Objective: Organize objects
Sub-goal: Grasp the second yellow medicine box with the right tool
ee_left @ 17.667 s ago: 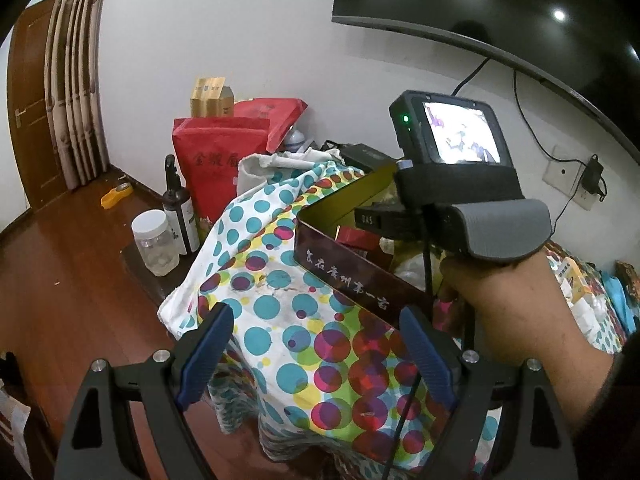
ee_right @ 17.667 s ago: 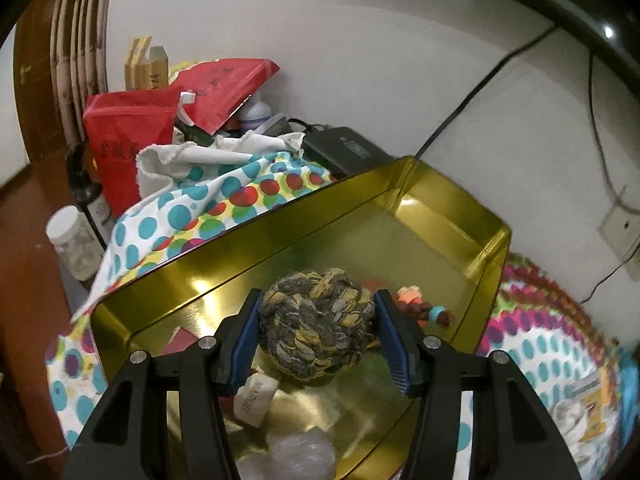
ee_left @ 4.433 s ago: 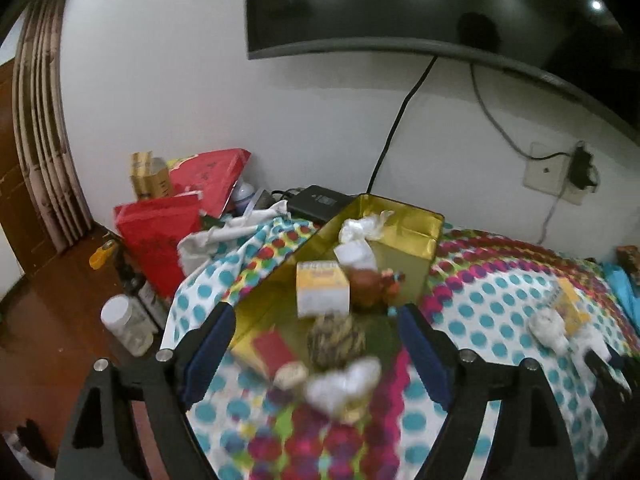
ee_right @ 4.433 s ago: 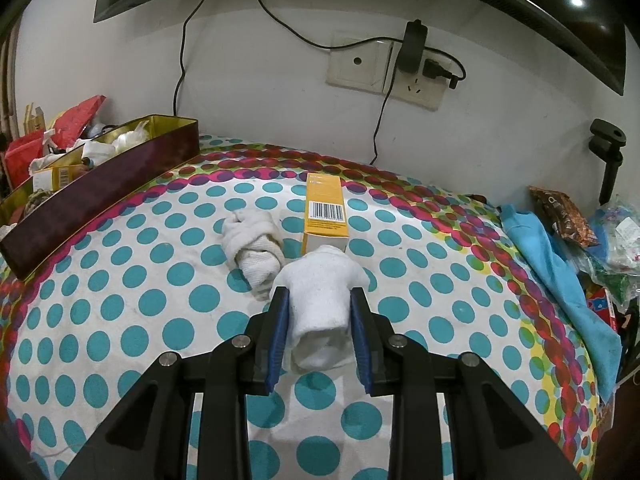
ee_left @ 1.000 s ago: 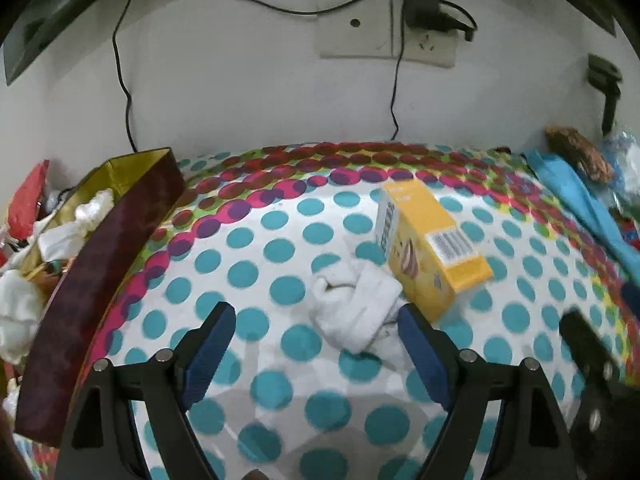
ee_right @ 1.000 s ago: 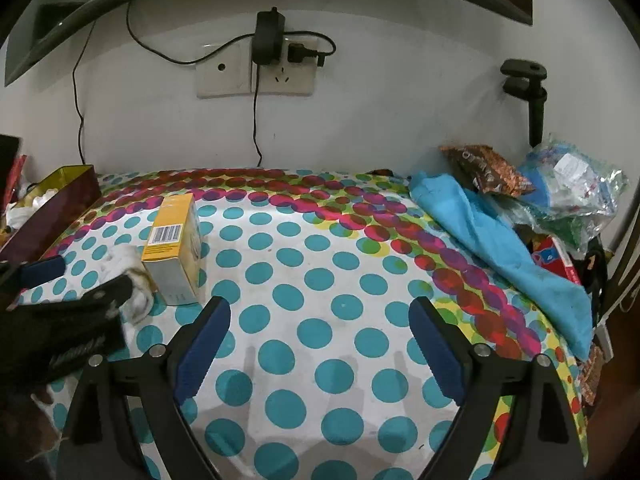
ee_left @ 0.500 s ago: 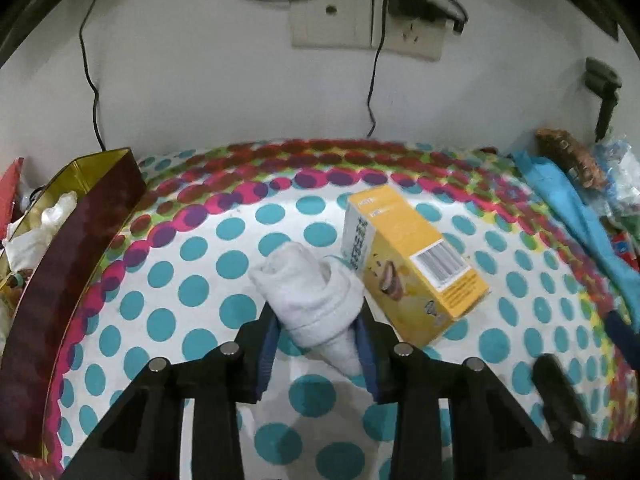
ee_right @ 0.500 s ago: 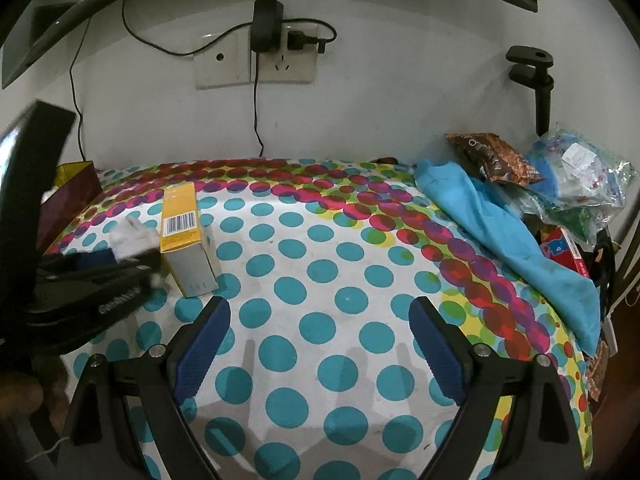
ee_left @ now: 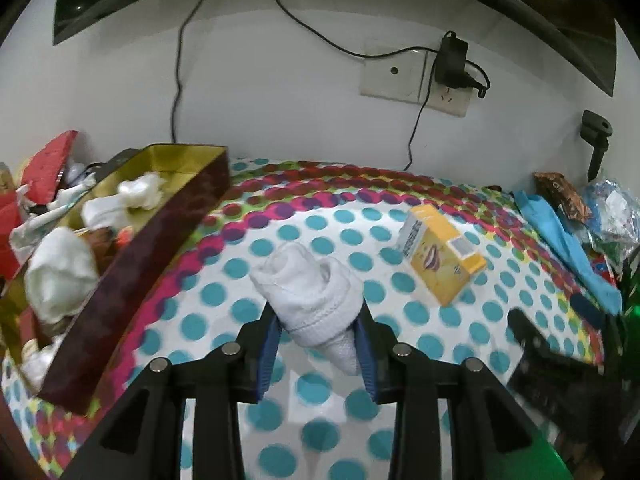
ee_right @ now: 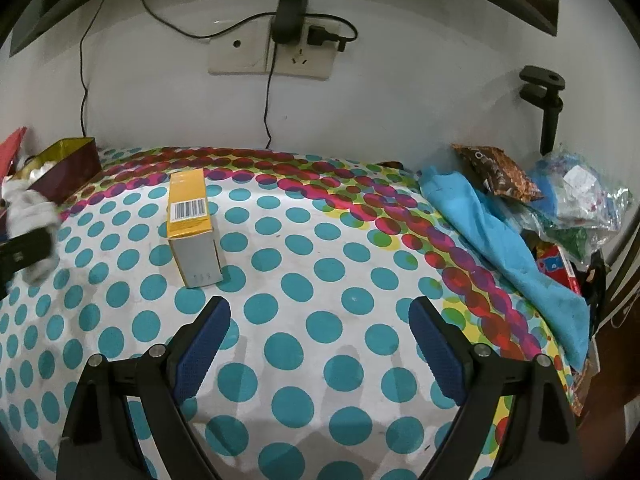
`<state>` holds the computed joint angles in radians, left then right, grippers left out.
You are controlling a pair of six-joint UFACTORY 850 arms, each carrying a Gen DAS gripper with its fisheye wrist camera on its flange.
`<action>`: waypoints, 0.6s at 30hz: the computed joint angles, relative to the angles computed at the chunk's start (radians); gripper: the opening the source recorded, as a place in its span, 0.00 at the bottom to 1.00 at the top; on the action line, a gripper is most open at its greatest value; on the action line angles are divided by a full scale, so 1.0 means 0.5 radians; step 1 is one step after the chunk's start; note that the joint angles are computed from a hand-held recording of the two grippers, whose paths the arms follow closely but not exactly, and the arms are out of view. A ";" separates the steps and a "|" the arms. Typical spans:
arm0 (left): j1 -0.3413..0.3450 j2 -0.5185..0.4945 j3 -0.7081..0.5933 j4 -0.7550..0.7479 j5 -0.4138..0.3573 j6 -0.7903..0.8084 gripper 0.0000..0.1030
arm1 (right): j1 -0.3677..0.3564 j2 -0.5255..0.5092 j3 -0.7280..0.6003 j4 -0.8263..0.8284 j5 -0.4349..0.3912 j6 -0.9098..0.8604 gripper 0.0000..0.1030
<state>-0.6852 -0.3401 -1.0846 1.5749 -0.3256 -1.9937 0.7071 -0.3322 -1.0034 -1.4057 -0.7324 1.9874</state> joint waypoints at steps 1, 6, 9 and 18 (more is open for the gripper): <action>-0.005 0.025 0.035 0.011 -0.030 -0.008 0.34 | 0.004 -0.007 -0.007 0.005 -0.010 -0.019 0.87; 0.014 0.126 0.164 0.023 -0.050 -0.059 0.34 | 0.030 -0.044 -0.047 0.016 -0.041 -0.133 0.90; 0.020 0.192 0.252 0.052 -0.063 -0.107 0.34 | 0.031 -0.042 -0.045 -0.042 0.038 -0.178 0.93; -0.017 0.434 0.568 0.465 -0.131 -0.553 0.34 | 0.019 -0.015 -0.038 -0.312 0.245 -0.056 0.93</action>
<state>-0.6938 -0.1230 -0.8004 1.8073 -0.3912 -2.2700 0.7166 -0.3399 -1.0224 -1.5615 -0.6096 1.9595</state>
